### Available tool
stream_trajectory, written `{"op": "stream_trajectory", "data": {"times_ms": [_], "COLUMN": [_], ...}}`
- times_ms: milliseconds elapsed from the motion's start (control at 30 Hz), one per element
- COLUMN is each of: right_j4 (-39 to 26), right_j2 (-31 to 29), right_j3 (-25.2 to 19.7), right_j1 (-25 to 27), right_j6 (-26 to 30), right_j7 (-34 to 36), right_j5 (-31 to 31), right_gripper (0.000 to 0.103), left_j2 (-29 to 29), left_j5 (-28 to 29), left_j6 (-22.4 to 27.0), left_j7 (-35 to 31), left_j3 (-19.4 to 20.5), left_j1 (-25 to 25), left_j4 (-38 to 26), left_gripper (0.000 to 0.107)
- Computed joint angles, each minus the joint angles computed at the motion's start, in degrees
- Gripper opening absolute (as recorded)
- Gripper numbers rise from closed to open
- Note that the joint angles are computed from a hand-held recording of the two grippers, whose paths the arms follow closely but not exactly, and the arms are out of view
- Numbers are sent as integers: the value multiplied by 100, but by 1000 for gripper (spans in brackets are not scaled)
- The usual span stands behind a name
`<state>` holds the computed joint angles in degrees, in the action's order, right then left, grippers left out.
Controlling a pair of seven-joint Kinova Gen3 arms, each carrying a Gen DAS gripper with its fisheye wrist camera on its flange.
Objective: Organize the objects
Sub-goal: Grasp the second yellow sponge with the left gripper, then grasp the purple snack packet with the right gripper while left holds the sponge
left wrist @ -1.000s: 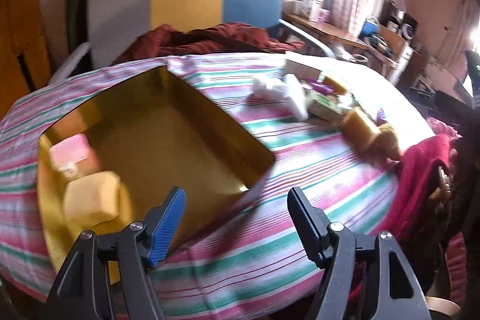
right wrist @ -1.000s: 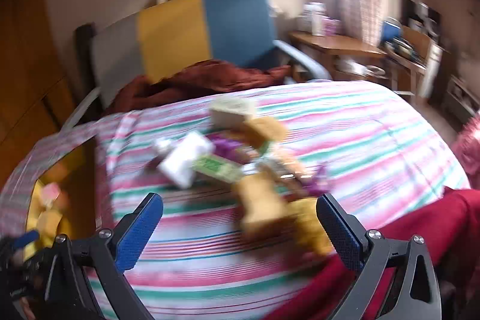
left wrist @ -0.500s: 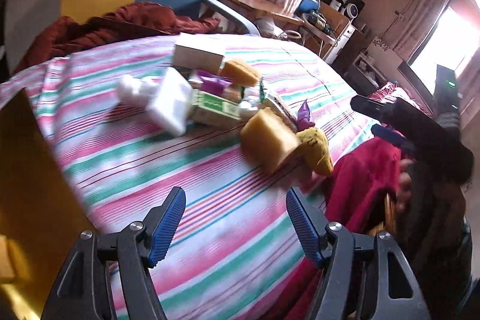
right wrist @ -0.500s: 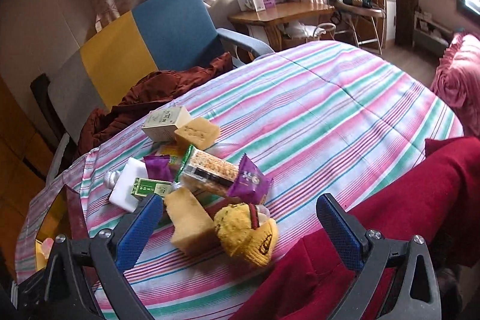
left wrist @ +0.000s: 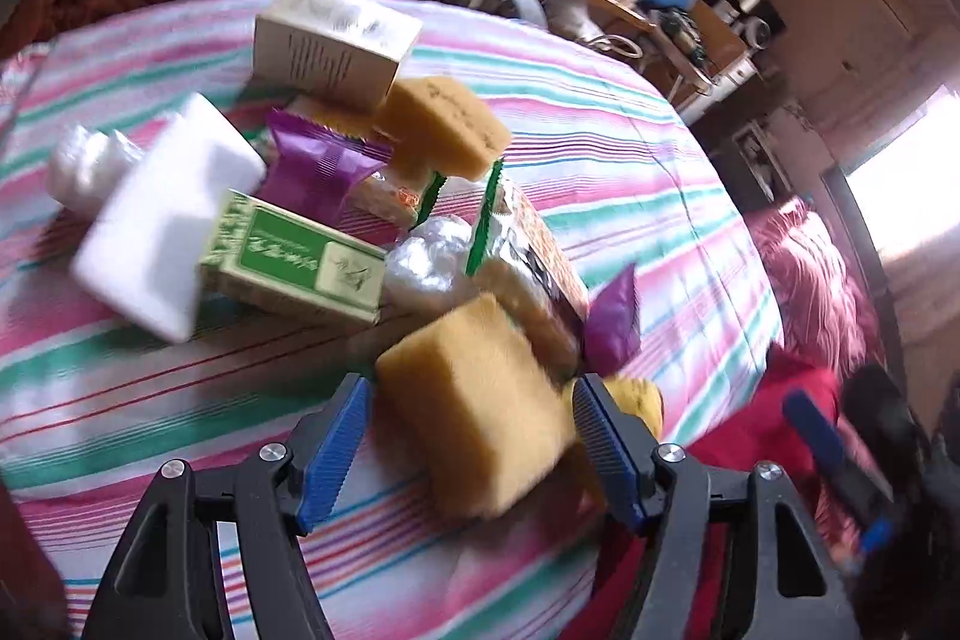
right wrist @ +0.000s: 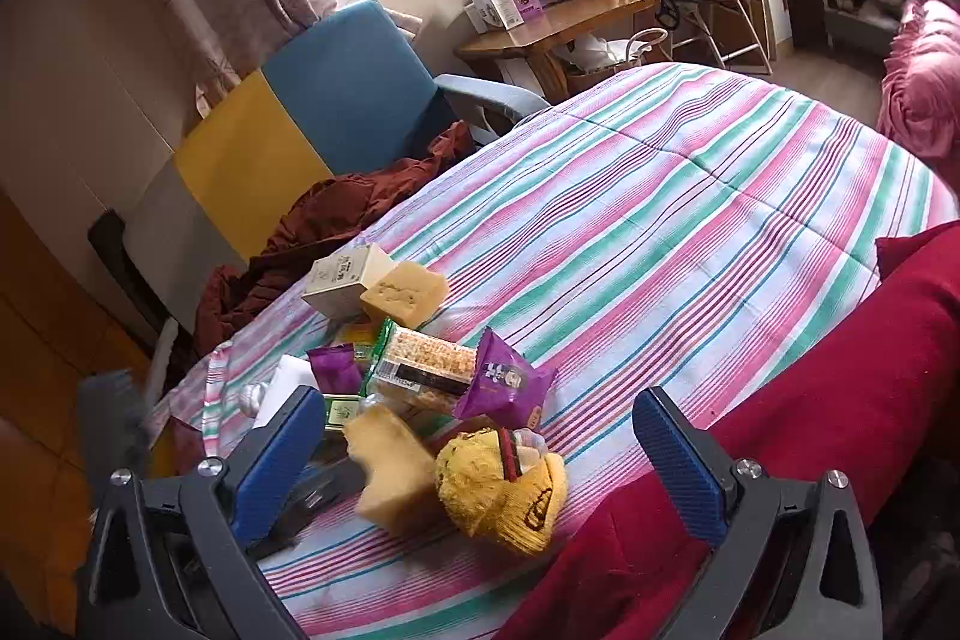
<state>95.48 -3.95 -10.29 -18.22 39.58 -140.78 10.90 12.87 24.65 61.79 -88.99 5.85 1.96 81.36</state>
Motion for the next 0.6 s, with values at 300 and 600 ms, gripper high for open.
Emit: {"op": "stream_trajectory", "data": {"times_ms": [300,600], "right_j4": [-198,-1513], "right_j2": [115,1129], "right_j3": [47,514], "right_j1": [107,389], "right_j6": [259,1662], "right_j7": [637,2105], "right_j5": [-506,-2045], "right_gripper": [103,100], "left_j2": [-90,-874], "left_j5": [-234,871], "left_j6": [-491,-137], "left_j7": [-494,-2123], "left_j3": [-13,-242], "left_j1": [161,-489], "left_j4": [387,1168], "left_gripper": [53,41]}}
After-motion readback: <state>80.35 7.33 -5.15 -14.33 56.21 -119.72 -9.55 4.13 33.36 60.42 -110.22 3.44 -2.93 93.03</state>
